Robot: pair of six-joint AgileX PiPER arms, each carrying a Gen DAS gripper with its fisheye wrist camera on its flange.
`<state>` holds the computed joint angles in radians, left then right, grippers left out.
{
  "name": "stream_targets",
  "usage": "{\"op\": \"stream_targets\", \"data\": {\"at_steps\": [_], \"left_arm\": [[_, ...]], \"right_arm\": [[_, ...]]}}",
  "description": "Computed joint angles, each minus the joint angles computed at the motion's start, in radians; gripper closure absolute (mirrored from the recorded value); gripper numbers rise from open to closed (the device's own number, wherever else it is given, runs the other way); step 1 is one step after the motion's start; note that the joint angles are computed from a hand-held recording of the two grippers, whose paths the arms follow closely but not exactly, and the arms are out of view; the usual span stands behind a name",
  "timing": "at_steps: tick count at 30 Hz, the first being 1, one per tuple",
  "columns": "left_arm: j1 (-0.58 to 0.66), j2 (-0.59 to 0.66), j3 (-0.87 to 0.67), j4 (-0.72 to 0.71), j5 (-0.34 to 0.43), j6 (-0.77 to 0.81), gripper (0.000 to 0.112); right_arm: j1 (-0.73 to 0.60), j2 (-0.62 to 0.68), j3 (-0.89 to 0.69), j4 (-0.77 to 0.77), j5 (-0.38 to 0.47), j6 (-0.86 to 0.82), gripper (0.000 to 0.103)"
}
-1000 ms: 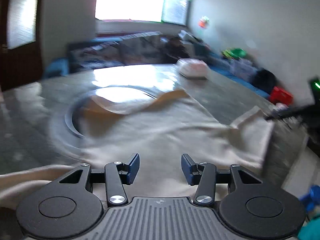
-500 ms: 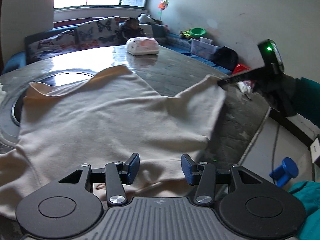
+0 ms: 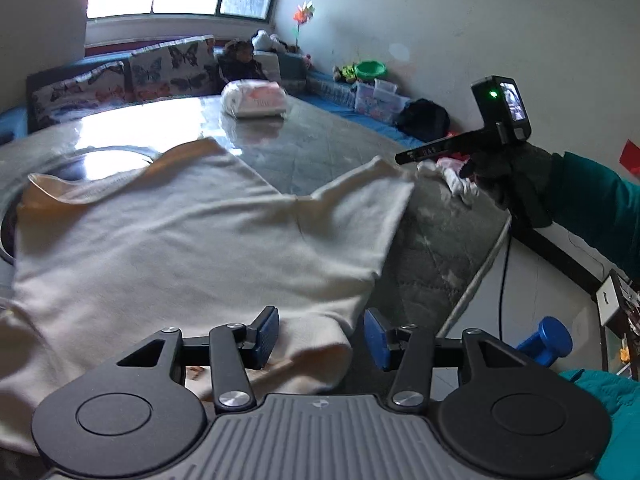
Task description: Fold clothes
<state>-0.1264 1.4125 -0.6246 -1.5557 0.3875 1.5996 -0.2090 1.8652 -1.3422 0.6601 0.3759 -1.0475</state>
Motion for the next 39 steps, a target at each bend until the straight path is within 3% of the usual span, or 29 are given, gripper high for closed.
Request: {"op": "stream_targets", "data": {"at_steps": [5,9,13,21,25,33,35,36,39], "left_arm": [[0.088,-0.07,0.049,0.074,-0.041,-0.104,0.061],[0.127,-0.106,0.089,0.152,-0.083,-0.2,0.063],[0.161,-0.146,0.132,0.172,-0.044,-0.193,0.063],[0.128,-0.146,0.159,0.121,-0.045,-0.102,0.067],[0.183,-0.181,0.164,0.162,-0.003,-0.123,0.064],[0.453,-0.291,0.181,0.265,0.057,-0.205,0.063],[0.597,-0.29,0.174,0.269,0.165,-0.192,0.062],[0.644,-0.3,0.174,0.278,0.183,-0.184,0.062],[0.706,-0.335,0.18,0.287,0.12,-0.18,0.06]], "right_arm": [[0.046,-0.098,0.075,0.216,0.148,-0.287,0.072],[0.133,-0.153,0.127,0.265,0.309,-0.418,0.072],[0.227,-0.176,0.166,0.254,0.423,-0.473,0.072],[0.333,-0.211,0.286,0.189,0.447,-0.521,0.076],[0.333,-0.216,0.244,0.142,0.495,-0.506,0.076],[0.457,-0.159,0.113,0.19,0.51,-0.5,0.075],[0.492,-0.149,0.098,0.203,0.514,-0.507,0.075],[0.517,-0.144,0.093,0.213,0.512,-0.516,0.075],[0.576,-0.13,0.082,0.219,0.506,-0.517,0.075]]}}
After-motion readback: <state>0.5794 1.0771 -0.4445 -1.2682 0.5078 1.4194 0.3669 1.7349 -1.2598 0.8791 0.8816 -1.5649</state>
